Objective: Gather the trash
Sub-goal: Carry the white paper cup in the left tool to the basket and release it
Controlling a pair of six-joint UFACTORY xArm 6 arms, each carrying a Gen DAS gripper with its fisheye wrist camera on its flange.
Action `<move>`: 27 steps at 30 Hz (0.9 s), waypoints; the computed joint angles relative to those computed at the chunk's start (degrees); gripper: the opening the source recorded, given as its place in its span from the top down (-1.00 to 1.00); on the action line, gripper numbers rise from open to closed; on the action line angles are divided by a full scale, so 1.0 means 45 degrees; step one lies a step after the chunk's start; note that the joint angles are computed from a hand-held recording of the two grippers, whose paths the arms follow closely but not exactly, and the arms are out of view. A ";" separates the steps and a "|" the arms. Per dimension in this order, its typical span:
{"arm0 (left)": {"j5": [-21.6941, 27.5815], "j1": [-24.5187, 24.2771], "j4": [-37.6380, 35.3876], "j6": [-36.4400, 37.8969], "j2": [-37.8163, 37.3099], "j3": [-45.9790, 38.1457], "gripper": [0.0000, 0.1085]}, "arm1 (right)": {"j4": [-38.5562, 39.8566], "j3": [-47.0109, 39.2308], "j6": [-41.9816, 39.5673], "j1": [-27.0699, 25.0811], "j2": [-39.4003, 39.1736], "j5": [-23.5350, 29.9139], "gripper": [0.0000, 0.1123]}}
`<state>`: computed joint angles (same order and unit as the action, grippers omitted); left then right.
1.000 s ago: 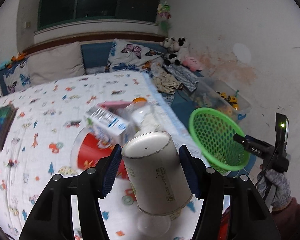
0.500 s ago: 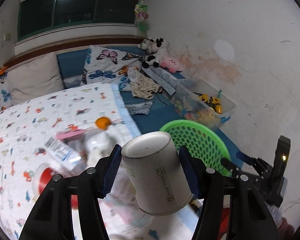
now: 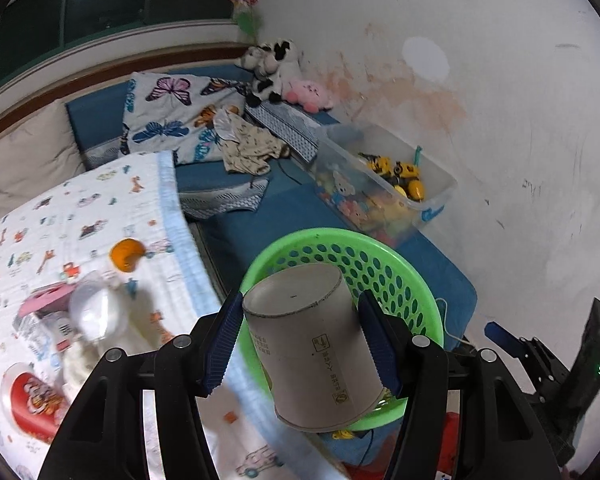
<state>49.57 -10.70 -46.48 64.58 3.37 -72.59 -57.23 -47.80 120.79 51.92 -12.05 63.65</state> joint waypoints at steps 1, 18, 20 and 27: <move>-0.0088 -0.0133 0.0081 -0.0051 0.0053 0.0000 -0.06 | 0.0027 0.0108 0.0116 0.0039 -0.0087 0.0067 -0.32; -0.0373 -0.0935 0.0869 -0.0705 0.0948 -0.0380 -0.35 | 0.0067 0.0431 0.0476 -0.0112 -0.0208 -0.0355 -0.32; -0.0322 -0.0807 0.0809 -0.0525 0.0779 -0.0256 -0.35 | 0.0050 0.0302 0.0415 -0.0120 -0.0103 -0.0415 -0.32; 0.0140 0.0105 0.0166 0.0071 0.0108 0.0013 -0.35 | -0.0173 -0.0467 0.0019 0.0054 0.0427 -0.0399 -0.32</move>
